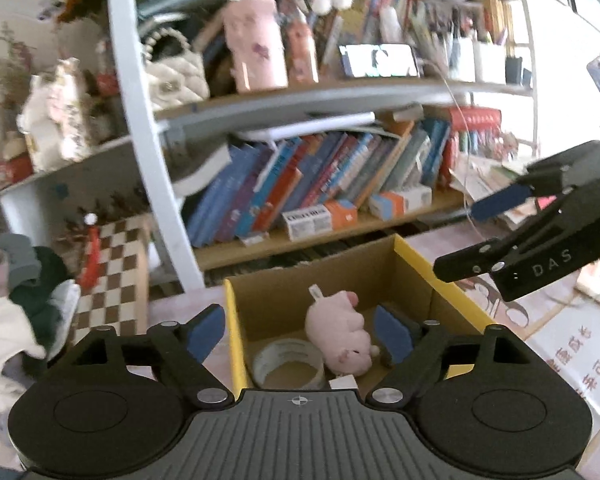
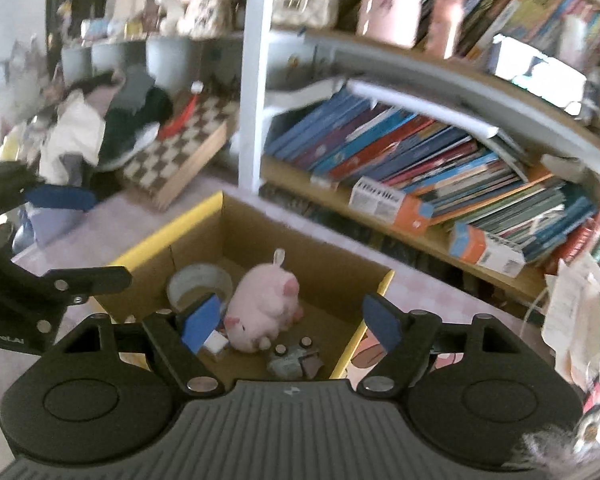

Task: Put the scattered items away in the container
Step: 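Open the left tool releasing the charger while the right tool releases the grey toy, then withdraw both tools from the box back toward the remaining items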

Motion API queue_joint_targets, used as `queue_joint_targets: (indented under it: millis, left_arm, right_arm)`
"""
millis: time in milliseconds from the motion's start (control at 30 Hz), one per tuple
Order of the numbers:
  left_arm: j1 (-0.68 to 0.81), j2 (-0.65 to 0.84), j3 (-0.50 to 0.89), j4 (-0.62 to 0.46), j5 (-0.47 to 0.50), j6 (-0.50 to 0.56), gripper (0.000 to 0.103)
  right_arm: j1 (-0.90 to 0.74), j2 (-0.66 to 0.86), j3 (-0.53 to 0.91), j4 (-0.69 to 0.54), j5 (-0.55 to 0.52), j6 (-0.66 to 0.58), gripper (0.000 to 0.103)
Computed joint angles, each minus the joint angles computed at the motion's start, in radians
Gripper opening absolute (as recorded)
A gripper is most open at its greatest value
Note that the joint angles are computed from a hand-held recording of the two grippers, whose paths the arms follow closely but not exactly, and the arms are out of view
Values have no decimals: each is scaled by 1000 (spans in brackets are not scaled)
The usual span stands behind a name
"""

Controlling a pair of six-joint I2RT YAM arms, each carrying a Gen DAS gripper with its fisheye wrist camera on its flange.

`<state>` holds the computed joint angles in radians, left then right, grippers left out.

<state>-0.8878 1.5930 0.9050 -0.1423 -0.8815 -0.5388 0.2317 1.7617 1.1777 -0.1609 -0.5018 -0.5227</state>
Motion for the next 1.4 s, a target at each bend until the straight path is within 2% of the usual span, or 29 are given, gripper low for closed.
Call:
queue_joint_targets:
  millis: [267,433,533,633,900,1100,1400]
  left_arm:
    - [-137,-36,-19,-163,-129,-230,88]
    - [-214,-19,-12,-317,-181,-440,88]
    - [-264,18,3,-411,-207,-588,88]
    - [-309,62,16,-481,-198,-714,88]
    - [-401,183,47,-602,-126,-942,88]
    - [-452,273,57,-600,-50,-1022,88]
    - [-450,305,48,-540,-8,-986,88]
  right_arm:
    - [-49,-212,-284,201,-9,149,81]
    - [-96,-333,-435,264,-6,224,83]
    - [-119,-388,-508,260,-1,278,86]
    - [-140,-422,-594,268,-10,319,86]
    - [-119,-481,-810,335,74,262,86]
    - [-65,-468,-907,373,130,285,84]
    - [-12,-428,-903,365,167,275,84]
